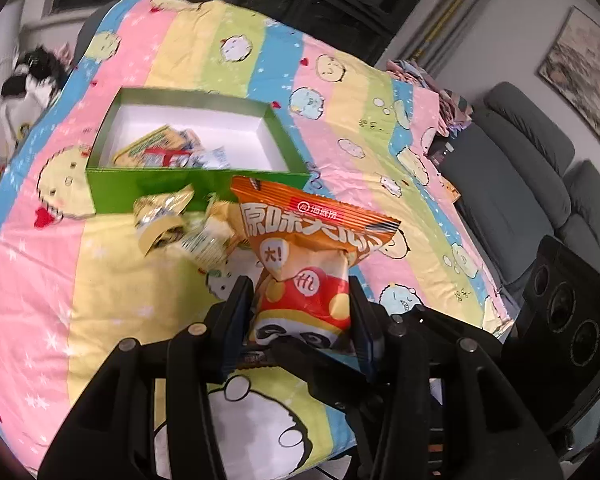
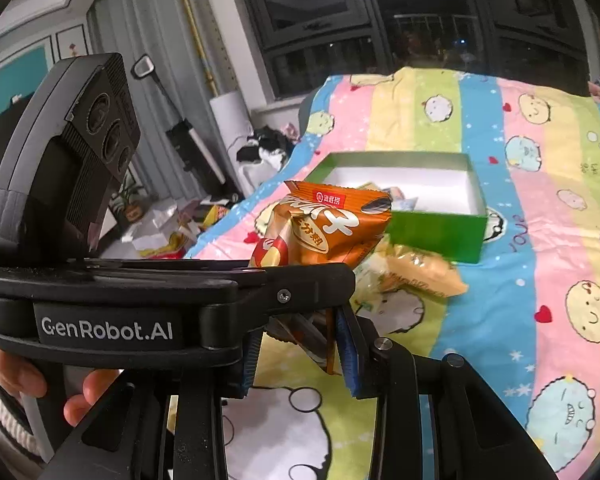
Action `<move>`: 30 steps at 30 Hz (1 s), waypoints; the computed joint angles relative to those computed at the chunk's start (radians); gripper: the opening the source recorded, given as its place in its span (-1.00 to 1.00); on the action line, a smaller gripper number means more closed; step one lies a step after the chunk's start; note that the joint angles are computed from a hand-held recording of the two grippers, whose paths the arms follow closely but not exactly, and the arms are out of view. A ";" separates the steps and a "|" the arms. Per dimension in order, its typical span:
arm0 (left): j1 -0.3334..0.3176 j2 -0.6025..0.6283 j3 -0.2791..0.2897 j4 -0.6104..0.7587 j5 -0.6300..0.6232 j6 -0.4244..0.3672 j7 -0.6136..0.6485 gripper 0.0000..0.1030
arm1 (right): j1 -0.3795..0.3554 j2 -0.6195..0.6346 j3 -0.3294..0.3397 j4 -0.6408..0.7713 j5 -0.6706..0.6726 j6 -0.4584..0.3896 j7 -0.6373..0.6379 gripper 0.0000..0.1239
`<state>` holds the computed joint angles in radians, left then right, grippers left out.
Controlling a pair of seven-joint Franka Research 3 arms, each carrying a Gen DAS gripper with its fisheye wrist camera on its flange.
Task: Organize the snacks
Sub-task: 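Lift the orange panda bag with the left gripper toward the green box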
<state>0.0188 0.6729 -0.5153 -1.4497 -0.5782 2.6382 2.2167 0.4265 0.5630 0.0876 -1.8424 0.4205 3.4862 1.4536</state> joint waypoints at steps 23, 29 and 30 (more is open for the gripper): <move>-0.107 0.071 0.015 0.222 0.134 -0.032 -0.017 -0.11 | -0.133 -0.078 0.050 -0.097 -0.155 0.171 0.100 -0.43; -0.131 0.133 0.013 0.348 0.147 -0.060 -0.009 -0.11 | -0.121 -0.074 0.023 -0.054 -0.143 0.166 0.059 -0.43; -0.136 0.143 0.016 0.367 0.150 -0.065 -0.010 -0.11 | -0.121 -0.072 0.021 -0.046 -0.139 0.164 0.052 -0.43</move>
<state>-0.1173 0.8157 -0.4997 -1.0826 -0.4279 2.5733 2.2063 0.3058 0.4913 0.1087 -1.8884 0.2813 3.6502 1.5056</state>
